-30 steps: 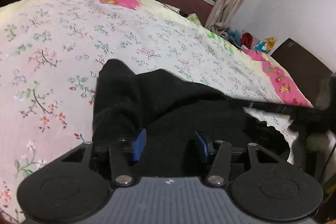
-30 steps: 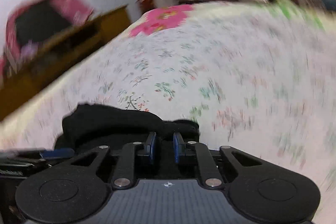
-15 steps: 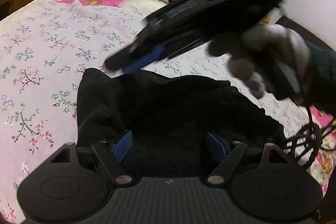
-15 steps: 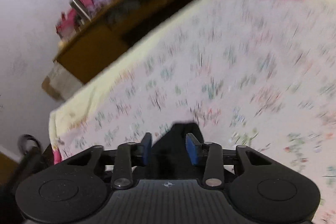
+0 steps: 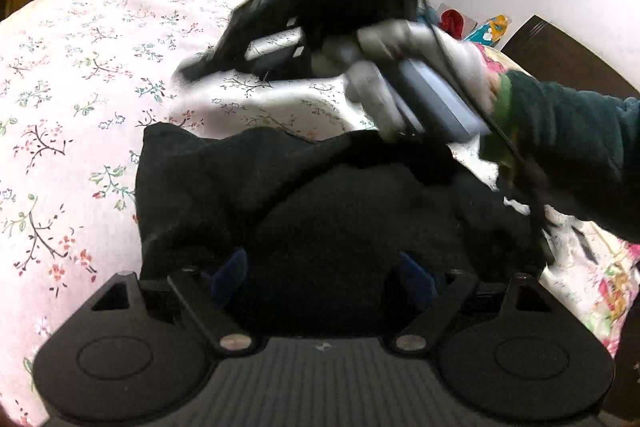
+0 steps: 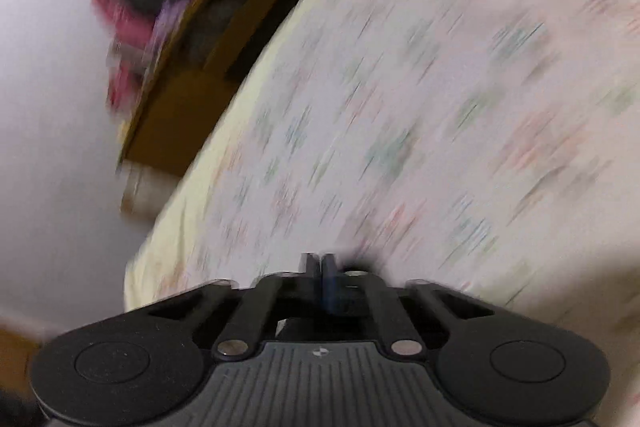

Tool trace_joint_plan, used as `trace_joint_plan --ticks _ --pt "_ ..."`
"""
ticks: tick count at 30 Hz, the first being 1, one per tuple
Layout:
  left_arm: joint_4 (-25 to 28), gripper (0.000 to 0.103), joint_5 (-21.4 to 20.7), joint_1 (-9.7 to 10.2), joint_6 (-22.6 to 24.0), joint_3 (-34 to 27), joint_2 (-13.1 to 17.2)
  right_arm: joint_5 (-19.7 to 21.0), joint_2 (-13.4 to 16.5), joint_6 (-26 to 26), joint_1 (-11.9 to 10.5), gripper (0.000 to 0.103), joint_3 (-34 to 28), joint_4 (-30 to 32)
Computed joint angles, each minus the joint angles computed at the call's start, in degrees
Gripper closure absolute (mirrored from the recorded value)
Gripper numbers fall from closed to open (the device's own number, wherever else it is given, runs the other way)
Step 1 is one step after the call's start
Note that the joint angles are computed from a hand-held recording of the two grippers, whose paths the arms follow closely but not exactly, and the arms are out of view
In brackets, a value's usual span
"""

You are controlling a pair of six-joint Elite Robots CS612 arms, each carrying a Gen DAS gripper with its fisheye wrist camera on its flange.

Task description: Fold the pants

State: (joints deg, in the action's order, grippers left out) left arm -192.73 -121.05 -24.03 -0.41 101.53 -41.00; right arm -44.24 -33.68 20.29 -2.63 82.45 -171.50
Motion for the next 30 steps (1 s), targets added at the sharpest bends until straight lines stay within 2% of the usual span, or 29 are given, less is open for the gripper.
trace_joint_plan --ticks 1,2,3,4,6,7,9,10,12,13,15,17,18,21,22,24,25,26,28,29,30 --pt "-0.7 0.011 0.7 -0.23 0.2 0.3 0.1 -3.5 0.1 4.2 -0.3 0.103 0.3 -4.5" --pt "-1.1 0.011 1.8 -0.58 0.9 0.7 -0.1 -4.5 -0.2 6.0 -0.4 0.103 0.8 -8.3" --pt "-1.5 0.011 2.6 -0.85 1.5 1.0 -0.2 -3.2 -0.4 5.4 -0.4 0.103 1.3 -10.4" --pt "-1.9 0.01 2.8 -0.98 1.3 1.1 -0.2 0.5 -0.9 4.1 -0.4 0.103 2.0 -11.4" --pt "-2.1 0.01 2.7 -0.94 -0.5 1.1 -0.3 7.4 -2.8 -1.7 0.2 0.103 4.1 -6.3" --pt "-2.3 0.011 2.5 -0.83 -1.6 1.0 -0.4 8.1 -4.3 -6.3 0.6 0.103 5.5 -0.5" --pt "-3.1 0.011 1.5 -0.4 -4.5 1.0 -0.6 6.7 -7.0 -13.9 1.4 0.102 8.3 8.3" --pt "-3.6 0.011 1.3 -0.17 -5.6 1.1 -0.7 5.9 -7.8 -15.1 1.5 0.102 9.7 10.0" --pt "-4.7 0.011 1.8 0.37 -7.8 1.5 -1.3 4.3 -9.3 -14.8 0.7 0.103 12.8 9.6" --pt "-5.0 0.011 1.8 0.78 -9.1 1.6 -1.5 0.5 -10.0 -15.5 0.5 0.103 14.2 8.1" --pt "-5.2 0.011 2.5 1.44 -11.9 1.5 -1.8 -8.2 -10.8 -13.9 0.3 0.103 16.7 3.8" --pt "-5.1 0.011 3.2 2.01 -14.0 0.8 -1.9 -13.8 -11.2 -13.4 0.2 0.103 17.2 2.7" --pt "-5.5 0.011 3.7 2.05 -14.6 0.5 -1.8 -14.7 -11.3 -12.9 0.5 0.103 17.2 2.3" --pt "-7.0 0.011 2.6 2.05 -12.0 -1.5 -1.2 -16.7 -12.5 -12.2 1.6 0.103 18.6 -1.0" --pt "-6.6 0.011 1.2 2.16 -10.2 -2.7 -0.7 -15.6 -12.8 -11.1 1.5 0.103 19.4 -4.2" --pt "-6.3 0.011 -2.0 2.18 -9.3 -5.2 0.7 -15.5 -13.6 -8.0 1.3 0.083 22.0 -10.7" --pt "-5.2 0.011 -4.7 2.22 -9.6 -6.6 1.6 -14.8 -14.1 -7.4 0.7 0.078 23.0 -12.2" --pt "-3.8 0.011 -8.1 2.45 -11.1 -8.0 2.6 -14.0 -14.2 -7.4 0.4 0.08 23.8 -12.9" --pt "-2.4 0.011 -14.1 2.93 -13.9 -9.9 4.5 -16.6 -14.3 -5.7 0.1 0.087 24.9 -12.7" --pt "-2.2 0.011 -14.8 2.93 -14.4 -10.3 5.2 -15.6 -14.0 -3.5 -0.6 0.098 25.5 -14.0" --pt "-1.3 0.016 -13.2 2.81 -13.1 -10.3 5.5 -14.8 -13.5 -0.7 -1.3 0.103 26.1 -16.3"
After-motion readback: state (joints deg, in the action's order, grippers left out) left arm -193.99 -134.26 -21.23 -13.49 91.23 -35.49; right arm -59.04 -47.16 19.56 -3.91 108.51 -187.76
